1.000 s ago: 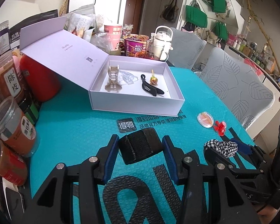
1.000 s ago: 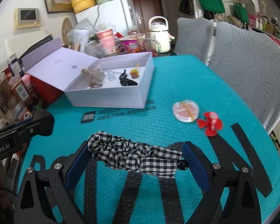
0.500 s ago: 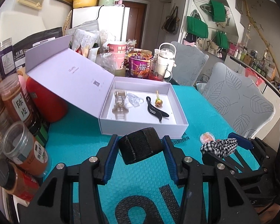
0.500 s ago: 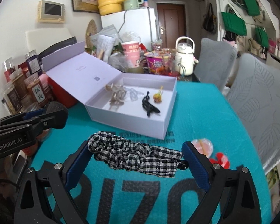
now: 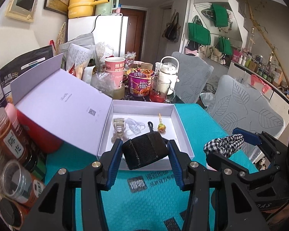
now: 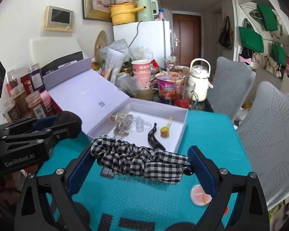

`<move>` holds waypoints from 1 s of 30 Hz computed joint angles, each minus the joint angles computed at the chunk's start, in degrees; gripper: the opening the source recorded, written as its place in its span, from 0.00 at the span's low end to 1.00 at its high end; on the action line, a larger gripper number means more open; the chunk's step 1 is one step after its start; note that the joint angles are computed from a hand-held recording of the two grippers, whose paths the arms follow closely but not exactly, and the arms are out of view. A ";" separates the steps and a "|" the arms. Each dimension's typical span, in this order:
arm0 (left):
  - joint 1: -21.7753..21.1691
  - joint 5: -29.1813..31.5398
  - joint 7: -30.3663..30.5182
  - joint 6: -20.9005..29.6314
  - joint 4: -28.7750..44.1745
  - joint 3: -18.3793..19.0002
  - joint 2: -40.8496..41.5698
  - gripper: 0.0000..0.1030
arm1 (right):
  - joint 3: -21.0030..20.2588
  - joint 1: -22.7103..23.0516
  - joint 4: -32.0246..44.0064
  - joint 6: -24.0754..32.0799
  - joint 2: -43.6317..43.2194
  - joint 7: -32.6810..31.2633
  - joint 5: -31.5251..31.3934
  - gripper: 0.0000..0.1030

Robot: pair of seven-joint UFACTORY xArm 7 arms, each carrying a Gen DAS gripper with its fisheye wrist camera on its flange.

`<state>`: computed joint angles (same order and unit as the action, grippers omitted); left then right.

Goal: Organize rigid objects
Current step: 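Lift and carry the black strap and checkered scrunchie with both tools over the box, then lower the black strap into the box with the left tool while the right tool releases the scrunchie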

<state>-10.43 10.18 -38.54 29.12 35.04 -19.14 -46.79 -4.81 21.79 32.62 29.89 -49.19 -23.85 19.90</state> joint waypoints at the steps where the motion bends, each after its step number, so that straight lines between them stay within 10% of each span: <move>1: 0.34 0.19 0.21 -0.61 0.57 0.15 0.93 0.46 | -0.53 0.57 0.77 -0.22 1.02 -0.51 0.21 0.94; 30: 9.62 10.58 -2.25 -11.12 17.06 2.61 25.43 0.46 | -2.68 4.07 20.16 -10.61 26.54 -13.07 11.83 0.94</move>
